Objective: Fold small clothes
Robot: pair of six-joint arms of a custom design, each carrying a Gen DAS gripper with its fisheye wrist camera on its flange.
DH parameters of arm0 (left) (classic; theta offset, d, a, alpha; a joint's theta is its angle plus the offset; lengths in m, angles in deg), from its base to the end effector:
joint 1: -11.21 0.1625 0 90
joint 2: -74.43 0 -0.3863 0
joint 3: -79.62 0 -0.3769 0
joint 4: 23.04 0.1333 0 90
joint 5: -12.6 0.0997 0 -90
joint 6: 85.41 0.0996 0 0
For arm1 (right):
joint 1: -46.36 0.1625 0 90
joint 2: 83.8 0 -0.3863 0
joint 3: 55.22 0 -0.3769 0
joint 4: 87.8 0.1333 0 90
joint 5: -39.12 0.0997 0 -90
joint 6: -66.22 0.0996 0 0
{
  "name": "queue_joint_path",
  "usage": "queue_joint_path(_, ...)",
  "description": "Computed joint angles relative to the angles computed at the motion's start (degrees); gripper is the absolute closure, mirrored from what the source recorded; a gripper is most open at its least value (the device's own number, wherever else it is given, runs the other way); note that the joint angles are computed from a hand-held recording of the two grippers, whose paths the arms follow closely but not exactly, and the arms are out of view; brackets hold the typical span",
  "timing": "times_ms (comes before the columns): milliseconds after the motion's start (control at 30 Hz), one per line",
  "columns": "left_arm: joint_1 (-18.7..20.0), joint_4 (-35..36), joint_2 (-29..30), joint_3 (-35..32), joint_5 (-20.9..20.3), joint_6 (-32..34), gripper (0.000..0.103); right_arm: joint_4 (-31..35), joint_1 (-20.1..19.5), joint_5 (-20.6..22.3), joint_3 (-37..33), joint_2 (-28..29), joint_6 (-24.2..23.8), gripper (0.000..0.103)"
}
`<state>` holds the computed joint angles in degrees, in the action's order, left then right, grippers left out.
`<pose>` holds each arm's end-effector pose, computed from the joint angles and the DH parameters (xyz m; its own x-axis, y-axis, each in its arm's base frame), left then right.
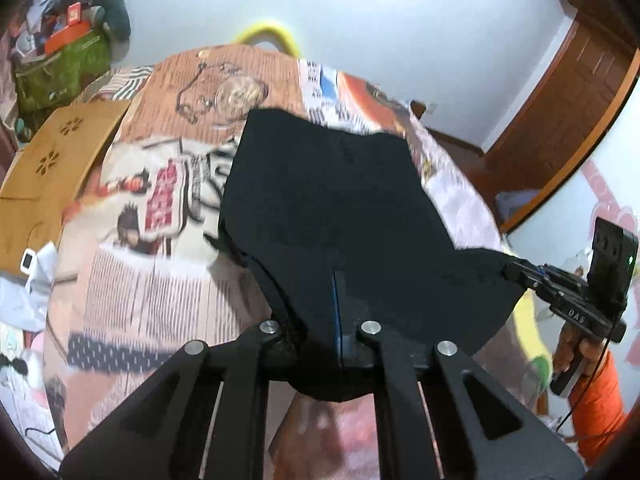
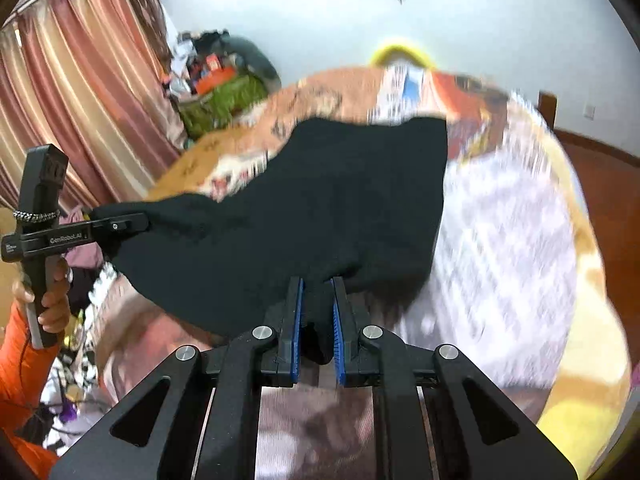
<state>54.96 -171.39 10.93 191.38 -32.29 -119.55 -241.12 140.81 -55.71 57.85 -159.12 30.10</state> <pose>-0.2446 -0.5164 0.1752 -0.8773 -0.0312 -0.4790 0.2644 0.8014 -0.5365 0.1656 -0.5174 0.2590 -0.7635 -0.5633 0.3158 -0.6438 0.7023 -0.3039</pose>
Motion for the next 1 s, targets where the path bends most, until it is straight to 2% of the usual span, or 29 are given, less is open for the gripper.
queue_joint_path(200, 3.46, 0.79, 5.25, -10.38, 0.79, 4.70, 0.094, -3.19, 1.99, -0.23, -6.27, 5.40, -0.37, 0.092)
queue_joint_path(433, 7.89, 0.38, 12.11, -21.67, 1.80, 9.18, 0.094, -3.39, 2.39, -1.04, -14.72, 12.18, 0.46, 0.092)
queue_joint_path(533, 10.39, 2.13, 16.51, -28.64, 2.52, 11.68, 0.094, -2.59, 2.55, -2.19, -19.36, 15.84, 0.88, 0.092)
queue_joint_path(733, 16.11, 6.15, 23.80, -40.52, 0.19, 13.01, 0.094, 1.25, 2.66, -5.73, -30.66, 24.78, 2.19, 0.092)
queue_joint_path(833, 18.61, 11.20, 27.02, -46.20, -1.40, 11.17, 0.093, 2.37, 2.58, -7.48, -35.33, 28.67, 2.65, 0.088)
queue_joint_path(900, 19.38, 15.90, 28.50, -49.66, -1.95, 8.36, 0.088, 0.88, 2.73, -8.73, -36.71, 29.94, 3.46, 0.083)
queue_joint_path(967, 19.70, 16.50, 28.38, -50.14, -3.88, 5.85, 0.074, 1.11, 2.71, -8.66, -37.72, 30.18, 5.08, 0.075)
queue_joint_path(1000, 19.51, 15.03, 28.12, -49.52, -3.77, 6.34, 0.056, 0.92, 2.57, -7.78, -37.65, 29.91, 5.57, 0.068)
